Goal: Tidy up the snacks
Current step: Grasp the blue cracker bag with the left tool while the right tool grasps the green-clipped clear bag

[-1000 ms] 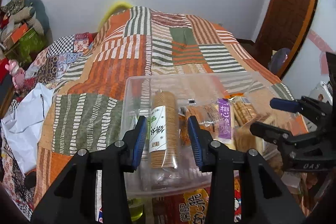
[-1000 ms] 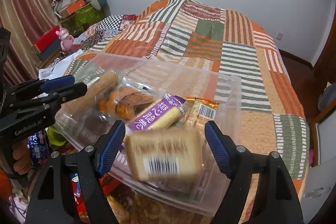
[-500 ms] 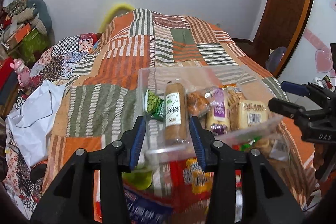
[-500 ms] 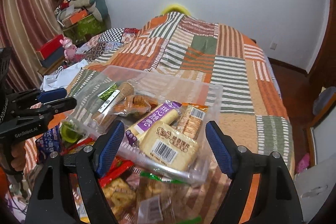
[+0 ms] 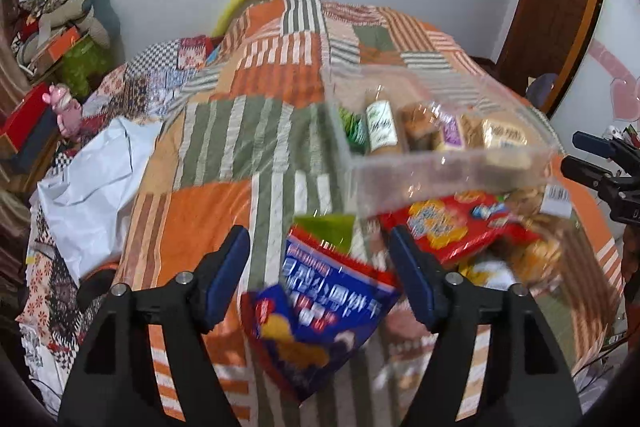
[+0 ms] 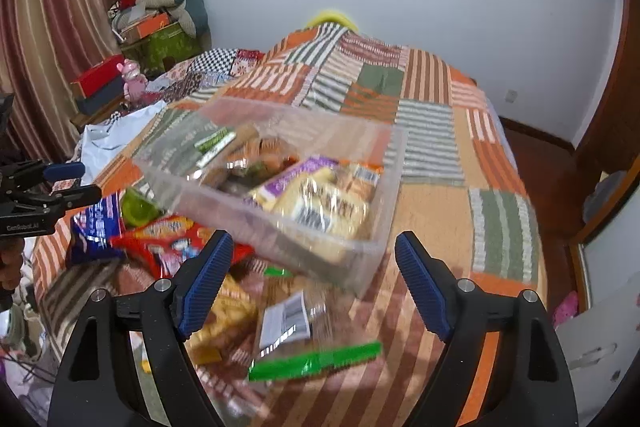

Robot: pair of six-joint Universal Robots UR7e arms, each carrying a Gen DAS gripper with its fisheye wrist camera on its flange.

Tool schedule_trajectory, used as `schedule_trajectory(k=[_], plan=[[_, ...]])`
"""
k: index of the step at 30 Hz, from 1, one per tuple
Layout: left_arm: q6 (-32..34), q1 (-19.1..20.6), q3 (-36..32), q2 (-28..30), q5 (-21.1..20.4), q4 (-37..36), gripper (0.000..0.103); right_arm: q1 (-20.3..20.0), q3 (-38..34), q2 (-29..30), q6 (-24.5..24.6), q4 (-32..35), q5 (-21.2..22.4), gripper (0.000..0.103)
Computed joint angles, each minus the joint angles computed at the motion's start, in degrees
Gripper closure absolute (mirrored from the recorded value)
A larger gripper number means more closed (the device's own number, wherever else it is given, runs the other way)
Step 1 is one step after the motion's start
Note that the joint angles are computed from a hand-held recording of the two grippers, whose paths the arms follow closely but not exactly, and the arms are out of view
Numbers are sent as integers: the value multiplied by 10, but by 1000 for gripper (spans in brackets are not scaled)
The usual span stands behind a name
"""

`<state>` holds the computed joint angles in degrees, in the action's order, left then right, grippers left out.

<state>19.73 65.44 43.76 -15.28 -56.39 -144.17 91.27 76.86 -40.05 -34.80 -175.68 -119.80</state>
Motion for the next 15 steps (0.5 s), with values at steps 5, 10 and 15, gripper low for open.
schedule_trajectory(k=[5,10,15], plan=[[-3,11,4,0,-11,21,30,-9,13,-2,21,12,0,21],[-1,14,-17,17,-9,49,29,-17,19,-6,46,35,2,21],[-5,14,5,9,-14,39,29,-21,24,-8,57,49,4,22]])
